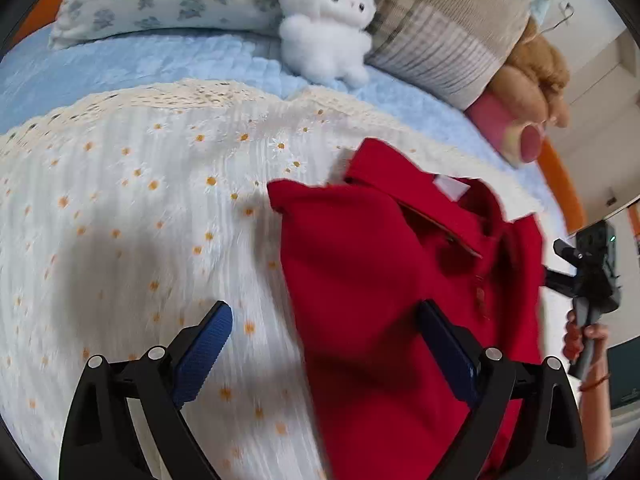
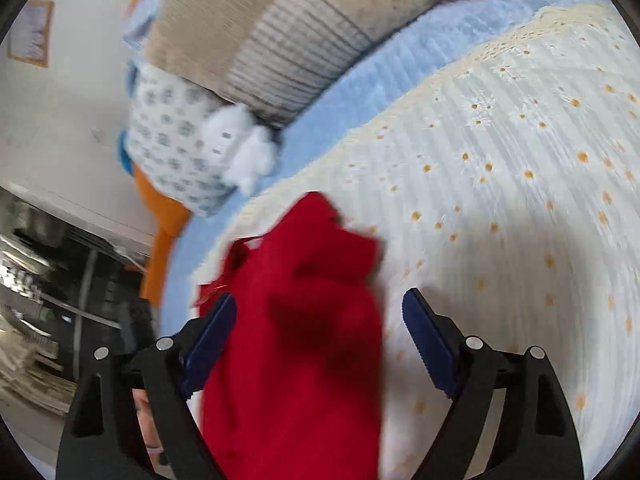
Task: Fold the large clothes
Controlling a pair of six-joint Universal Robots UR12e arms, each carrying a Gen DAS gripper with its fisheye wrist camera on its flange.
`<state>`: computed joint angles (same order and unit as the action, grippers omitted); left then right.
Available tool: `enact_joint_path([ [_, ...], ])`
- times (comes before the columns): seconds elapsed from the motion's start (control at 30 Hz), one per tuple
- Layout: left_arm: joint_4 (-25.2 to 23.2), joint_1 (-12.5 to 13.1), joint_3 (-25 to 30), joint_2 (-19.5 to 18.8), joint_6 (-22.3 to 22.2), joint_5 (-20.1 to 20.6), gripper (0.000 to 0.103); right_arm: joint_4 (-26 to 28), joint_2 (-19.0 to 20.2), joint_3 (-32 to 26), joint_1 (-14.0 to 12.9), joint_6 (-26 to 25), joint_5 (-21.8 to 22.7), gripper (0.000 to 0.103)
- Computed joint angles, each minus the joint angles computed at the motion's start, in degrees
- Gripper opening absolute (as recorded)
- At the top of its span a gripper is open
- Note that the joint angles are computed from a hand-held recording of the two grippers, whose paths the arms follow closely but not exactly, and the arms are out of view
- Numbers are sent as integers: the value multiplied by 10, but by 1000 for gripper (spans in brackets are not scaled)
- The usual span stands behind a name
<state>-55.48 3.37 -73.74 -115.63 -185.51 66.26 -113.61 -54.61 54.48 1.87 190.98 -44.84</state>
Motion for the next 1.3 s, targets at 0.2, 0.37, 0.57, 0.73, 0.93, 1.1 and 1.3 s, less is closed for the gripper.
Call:
enact_joint_path([
  [0.2,8,-14,30,-21,-8,34,96,76,23,-51,26,-91,-23,64],
  [0.37,22,-39,44,-20,-17,115,29,54,15,-52,38,-76,-69,24],
  [0.57,132,-37,-8,35,-49,76,15,-47,-41,13,21,-109,16,17],
  [0.73,222,-18,-85,109,-18,-22,15,-67,-110,79,6,-203,76,17],
  [0.93,262,9,-222,216,67,-146,16,-33,-217,205,-18,-343,129,17],
  [1.1,215,14,-295,262,127,-162,18,-21,-265,287,-29,-367,125,17],
  [1.3,158,4,-339,268,169,-129,18,-31,-293,361,-43,-354,127,17],
])
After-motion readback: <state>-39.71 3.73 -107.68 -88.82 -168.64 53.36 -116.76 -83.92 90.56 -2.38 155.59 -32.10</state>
